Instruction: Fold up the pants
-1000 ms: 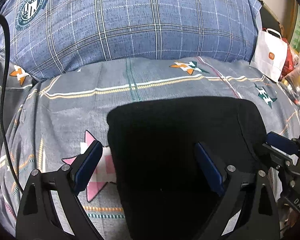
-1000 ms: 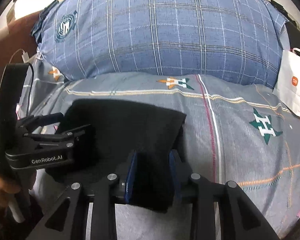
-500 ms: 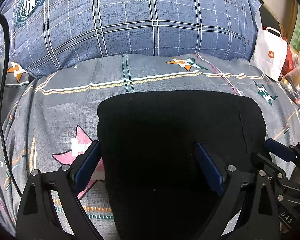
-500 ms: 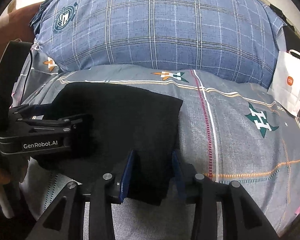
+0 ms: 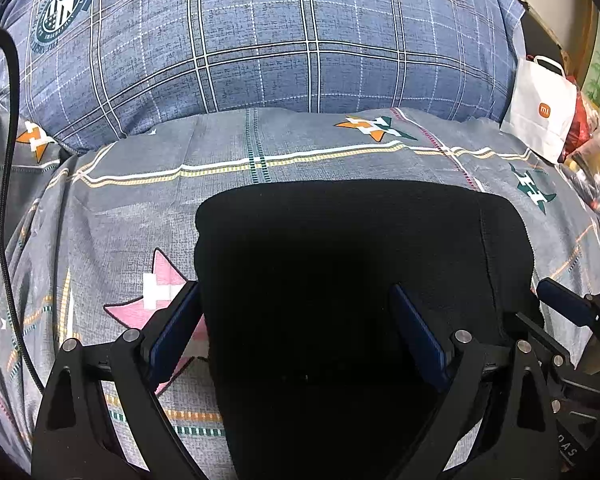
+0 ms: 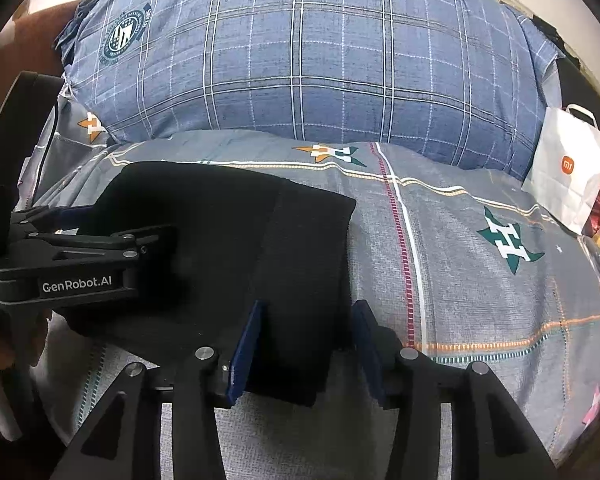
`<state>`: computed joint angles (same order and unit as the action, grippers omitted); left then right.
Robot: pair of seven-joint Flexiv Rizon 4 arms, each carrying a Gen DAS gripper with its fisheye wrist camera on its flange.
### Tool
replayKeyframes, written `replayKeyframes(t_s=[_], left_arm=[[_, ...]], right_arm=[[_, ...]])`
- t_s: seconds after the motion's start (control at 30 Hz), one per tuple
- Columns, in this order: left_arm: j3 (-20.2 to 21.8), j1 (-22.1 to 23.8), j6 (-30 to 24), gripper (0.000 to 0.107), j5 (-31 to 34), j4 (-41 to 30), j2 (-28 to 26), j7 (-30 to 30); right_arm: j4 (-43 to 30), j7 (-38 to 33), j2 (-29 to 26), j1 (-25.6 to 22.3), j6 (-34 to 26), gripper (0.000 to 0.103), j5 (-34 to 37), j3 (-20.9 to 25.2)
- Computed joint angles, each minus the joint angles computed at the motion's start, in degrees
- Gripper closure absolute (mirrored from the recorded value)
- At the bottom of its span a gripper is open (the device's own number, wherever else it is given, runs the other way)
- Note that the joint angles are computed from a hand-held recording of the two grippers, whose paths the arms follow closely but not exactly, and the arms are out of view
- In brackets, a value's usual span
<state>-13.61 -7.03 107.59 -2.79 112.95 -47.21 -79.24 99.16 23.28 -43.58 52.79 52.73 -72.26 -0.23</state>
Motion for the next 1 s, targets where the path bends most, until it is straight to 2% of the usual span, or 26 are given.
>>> replayKeyframes(t_s=[0.43, 0.67, 0.87, 1.0], left_arm=[[-0.06, 0.07, 0.33, 0.013, 0.28, -0.03, -0.14, -0.10], [0.00, -0.02, 0.38, 0.013, 0.27, -0.02, -0.14, -0.21], [-0.05, 0.01, 0.35, 0.013, 0.24, 0.03, -0.09, -0.33], [-0.01, 0.08, 0.66, 0.013, 0.42, 0.05, -0.12, -0.29]], right_arm=[[-0.06, 2.39, -0.31, 1.19, -3.56, 0.055, -1.13, 0.09], [0.97, 8.46, -0.11, 1.58, -5.00, 0.046, -4.26, -0.32], [0.60, 10.58, -0.58, 1.80, -7.49, 0.044, -5.45, 0.23], [1.36, 13.04, 0.25, 1.01, -6.15, 0.044, -7.20, 0.44]])
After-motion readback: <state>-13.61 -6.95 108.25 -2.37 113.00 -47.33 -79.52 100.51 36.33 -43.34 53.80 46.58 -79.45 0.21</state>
